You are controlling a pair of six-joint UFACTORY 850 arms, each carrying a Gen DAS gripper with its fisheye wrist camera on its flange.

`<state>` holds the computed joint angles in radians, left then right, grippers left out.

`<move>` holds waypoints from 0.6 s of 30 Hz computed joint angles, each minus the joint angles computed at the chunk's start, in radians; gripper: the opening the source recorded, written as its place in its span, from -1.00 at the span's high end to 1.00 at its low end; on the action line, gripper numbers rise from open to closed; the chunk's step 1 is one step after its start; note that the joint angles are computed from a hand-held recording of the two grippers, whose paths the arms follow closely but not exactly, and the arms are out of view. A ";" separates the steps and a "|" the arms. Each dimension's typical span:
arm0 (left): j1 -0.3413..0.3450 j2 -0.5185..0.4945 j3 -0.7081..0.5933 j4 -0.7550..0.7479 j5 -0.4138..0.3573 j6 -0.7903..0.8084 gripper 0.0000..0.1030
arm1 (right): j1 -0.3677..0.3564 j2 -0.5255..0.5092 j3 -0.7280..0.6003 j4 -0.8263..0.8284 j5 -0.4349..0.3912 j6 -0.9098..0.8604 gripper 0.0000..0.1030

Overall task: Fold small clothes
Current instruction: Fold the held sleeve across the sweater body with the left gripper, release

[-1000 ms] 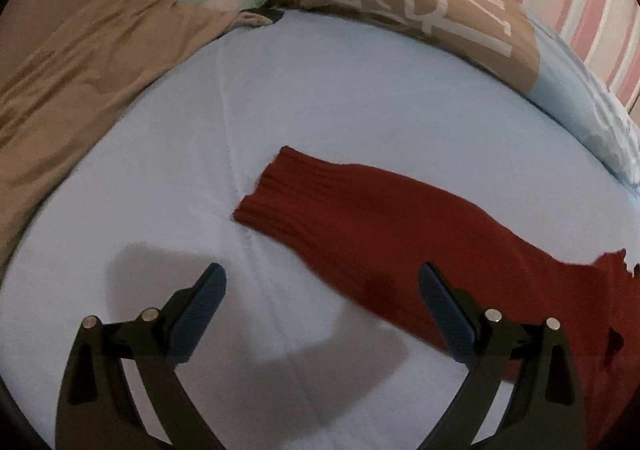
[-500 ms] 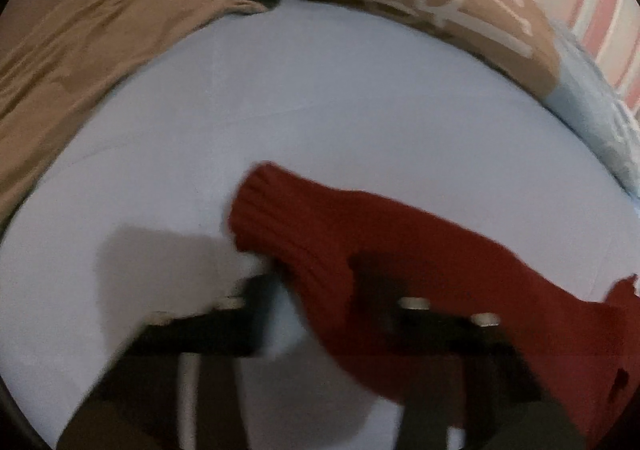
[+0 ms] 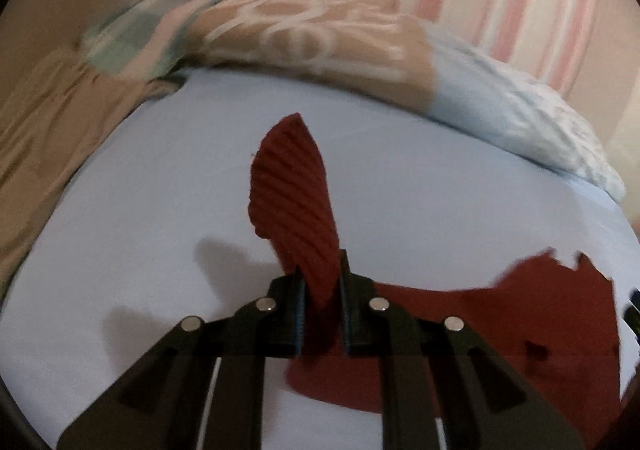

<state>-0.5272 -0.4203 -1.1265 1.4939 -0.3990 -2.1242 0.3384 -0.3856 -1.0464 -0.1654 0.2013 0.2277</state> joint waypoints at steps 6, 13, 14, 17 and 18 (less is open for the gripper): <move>-0.154 -0.093 -0.193 -0.192 -0.047 0.256 0.74 | -0.065 0.012 0.005 -0.223 -0.030 0.214 -0.55; -0.267 -0.332 -0.518 -0.534 -0.062 0.623 0.74 | -0.154 -0.013 0.001 -0.409 -0.055 0.367 -0.45; -0.275 -0.364 -0.562 -0.576 -0.063 0.665 0.74 | -0.162 -0.013 0.002 -0.421 -0.057 0.375 -0.46; -0.292 -0.466 -0.705 -0.731 -0.061 0.804 0.74 | -0.204 -0.016 0.010 -0.479 -0.064 0.422 -0.46; -0.296 -0.506 -0.762 -0.786 -0.068 0.856 0.74 | -0.216 -0.018 0.011 -0.530 -0.066 0.470 -0.46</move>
